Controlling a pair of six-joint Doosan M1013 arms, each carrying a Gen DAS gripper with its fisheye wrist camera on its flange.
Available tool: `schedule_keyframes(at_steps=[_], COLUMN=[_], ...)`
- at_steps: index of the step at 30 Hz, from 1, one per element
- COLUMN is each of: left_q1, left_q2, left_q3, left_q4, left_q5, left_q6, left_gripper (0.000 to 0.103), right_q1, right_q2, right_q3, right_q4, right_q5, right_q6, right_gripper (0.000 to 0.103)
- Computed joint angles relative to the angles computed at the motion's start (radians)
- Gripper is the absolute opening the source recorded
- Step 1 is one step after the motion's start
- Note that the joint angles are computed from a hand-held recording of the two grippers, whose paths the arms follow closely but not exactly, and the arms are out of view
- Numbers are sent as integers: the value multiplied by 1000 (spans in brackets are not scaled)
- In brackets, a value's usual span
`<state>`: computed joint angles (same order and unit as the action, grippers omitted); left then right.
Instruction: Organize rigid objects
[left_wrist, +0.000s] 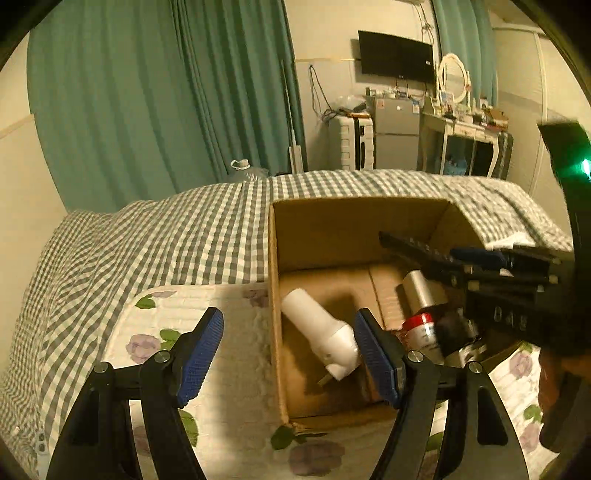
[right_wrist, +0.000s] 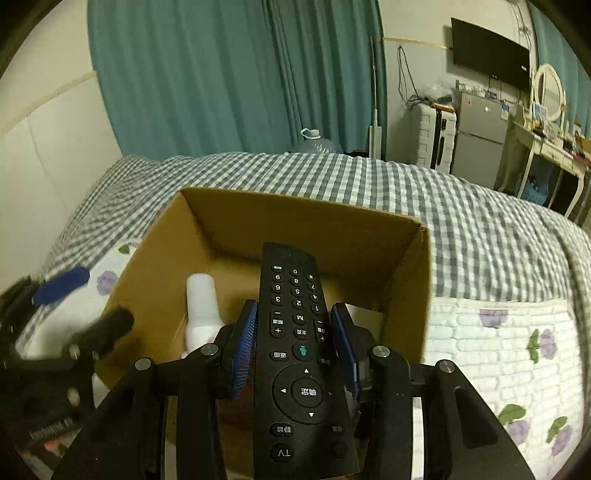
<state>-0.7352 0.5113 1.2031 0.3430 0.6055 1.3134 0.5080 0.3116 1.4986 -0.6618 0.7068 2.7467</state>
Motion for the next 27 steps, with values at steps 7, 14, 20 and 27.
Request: schedule_keyframes(at_steps=[7, 14, 20, 27], left_q1=[-5, -32, -67, -89], left_q2=[-44, -157, -251, -318], left_q3=[34, 113, 175, 254], left_q4=[16, 75, 242, 349], left_q5=[-29, -129, -182, -214], left_q6=[-43, -106, -239, -355], left_gripper=[76, 77, 80, 81], right_q1=[23, 117, 229, 317], right_q2=[-47, -143, -202, -227], right_q3=[21, 36, 49, 66], right_q4=[-82, -223, -391, -489], right_q5=[37, 217, 385, 490], right_q6=[109, 156, 284, 373], right_gripper=[56, 68, 99, 103])
